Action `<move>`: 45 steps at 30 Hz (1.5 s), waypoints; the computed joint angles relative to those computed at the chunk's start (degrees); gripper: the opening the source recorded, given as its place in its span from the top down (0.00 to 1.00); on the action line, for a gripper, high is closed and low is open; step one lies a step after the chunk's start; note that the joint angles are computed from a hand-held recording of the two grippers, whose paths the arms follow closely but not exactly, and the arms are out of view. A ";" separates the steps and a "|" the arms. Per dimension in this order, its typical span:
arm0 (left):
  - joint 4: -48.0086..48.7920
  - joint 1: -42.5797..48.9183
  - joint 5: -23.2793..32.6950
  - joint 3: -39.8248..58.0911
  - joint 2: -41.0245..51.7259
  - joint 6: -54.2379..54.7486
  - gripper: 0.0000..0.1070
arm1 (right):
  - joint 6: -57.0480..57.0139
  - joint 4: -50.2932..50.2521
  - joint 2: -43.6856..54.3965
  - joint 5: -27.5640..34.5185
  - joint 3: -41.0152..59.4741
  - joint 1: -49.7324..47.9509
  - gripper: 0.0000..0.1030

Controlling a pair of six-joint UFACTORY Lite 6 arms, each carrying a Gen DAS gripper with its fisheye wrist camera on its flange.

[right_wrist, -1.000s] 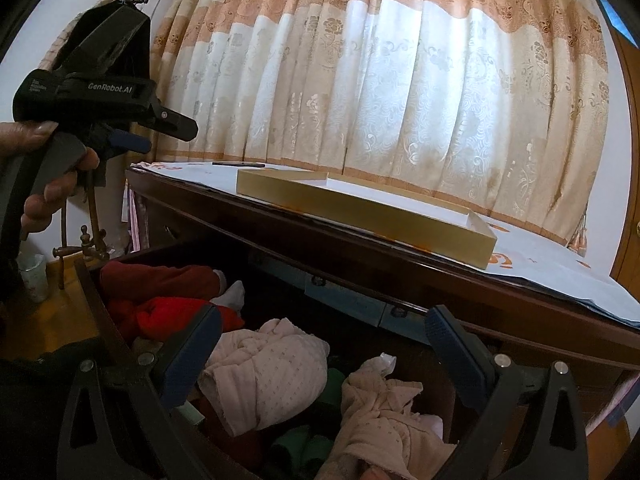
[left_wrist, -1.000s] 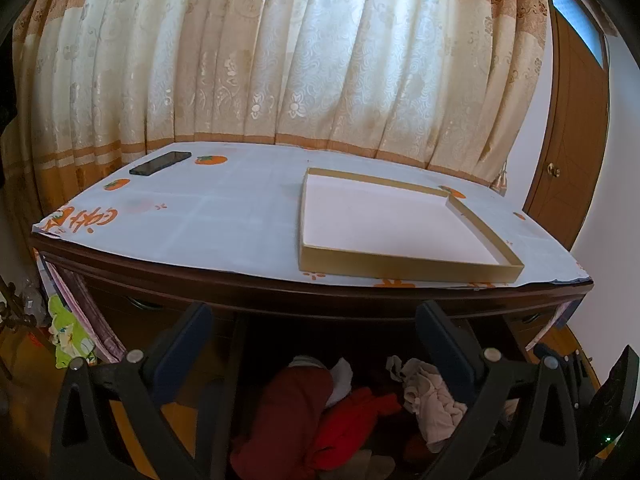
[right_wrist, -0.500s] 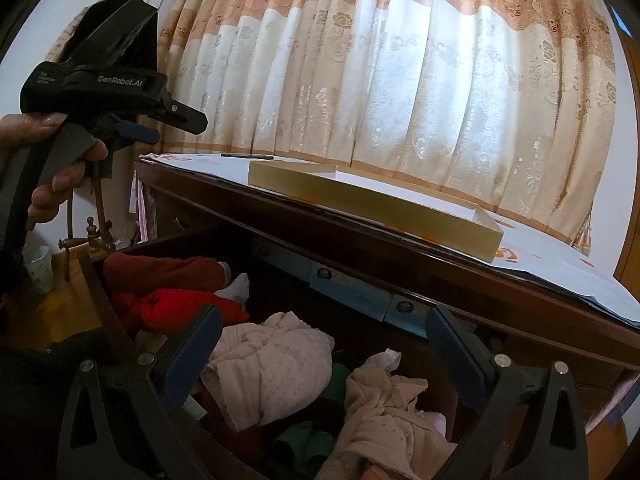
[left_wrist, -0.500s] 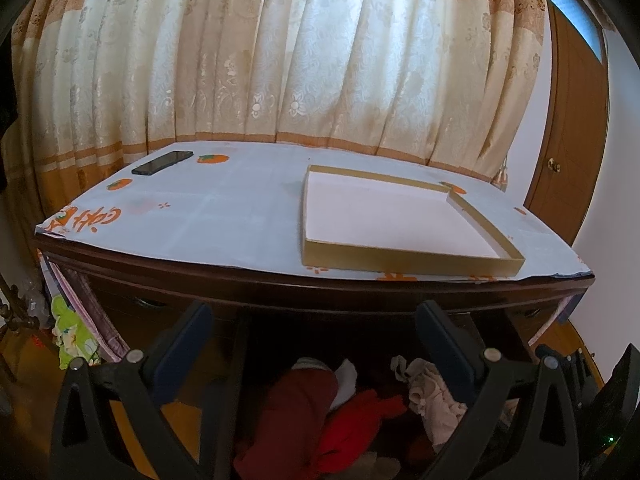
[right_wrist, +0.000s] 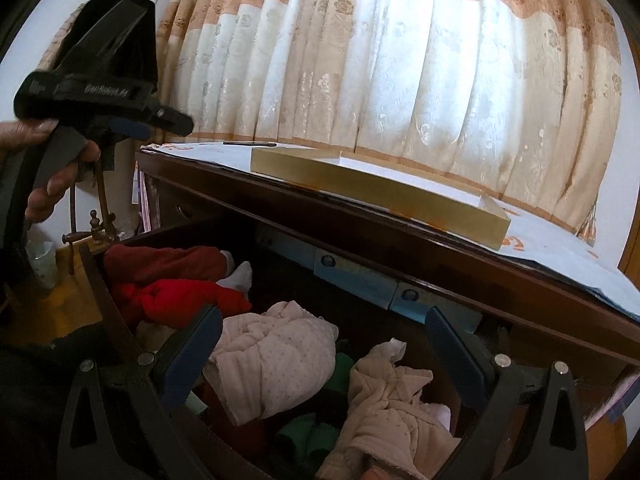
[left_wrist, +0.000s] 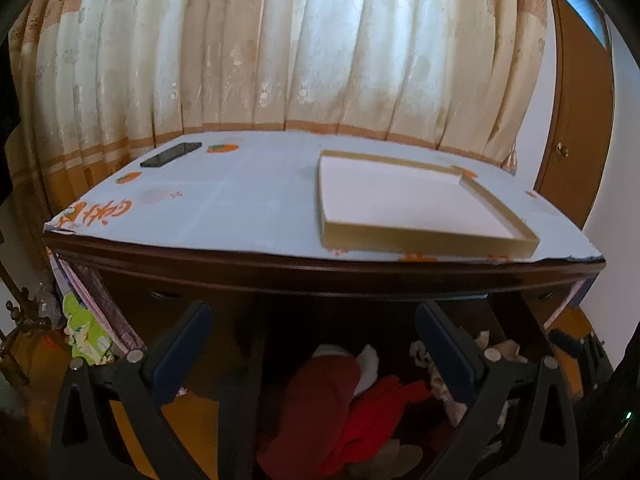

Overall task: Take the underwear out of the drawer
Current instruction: 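Move both tools down into the drawer toward the clothes, then grasp the red sock with the left tool while the right tool grasps the pink garment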

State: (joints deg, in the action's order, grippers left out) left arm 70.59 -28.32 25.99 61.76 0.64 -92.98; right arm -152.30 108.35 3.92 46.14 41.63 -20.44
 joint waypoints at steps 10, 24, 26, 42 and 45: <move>-4.56 0.41 -0.16 0.08 2.05 6.61 0.04 | 15.19 -10.35 3.41 -1.50 6.89 -0.43 0.00; -16.28 1.93 -1.47 3.16 6.95 22.34 0.04 | 48.52 -30.61 9.94 -4.01 21.64 1.51 0.00; -17.80 2.01 -1.11 3.70 8.01 24.89 0.04 | 55.45 -35.96 11.69 -5.63 24.64 3.00 0.00; -32.32 1.53 -1.22 8.60 15.63 46.08 0.15 | 81.78 -57.95 21.55 -4.71 35.07 11.65 0.01; -36.15 1.35 -0.30 9.30 17.39 50.60 0.23 | 83.71 -59.42 22.82 -4.43 36.02 12.31 0.01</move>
State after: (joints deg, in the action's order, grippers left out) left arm 34.44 -26.97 25.68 71.06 18.02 -42.38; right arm -68.59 48.93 26.74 41.71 77.65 -8.13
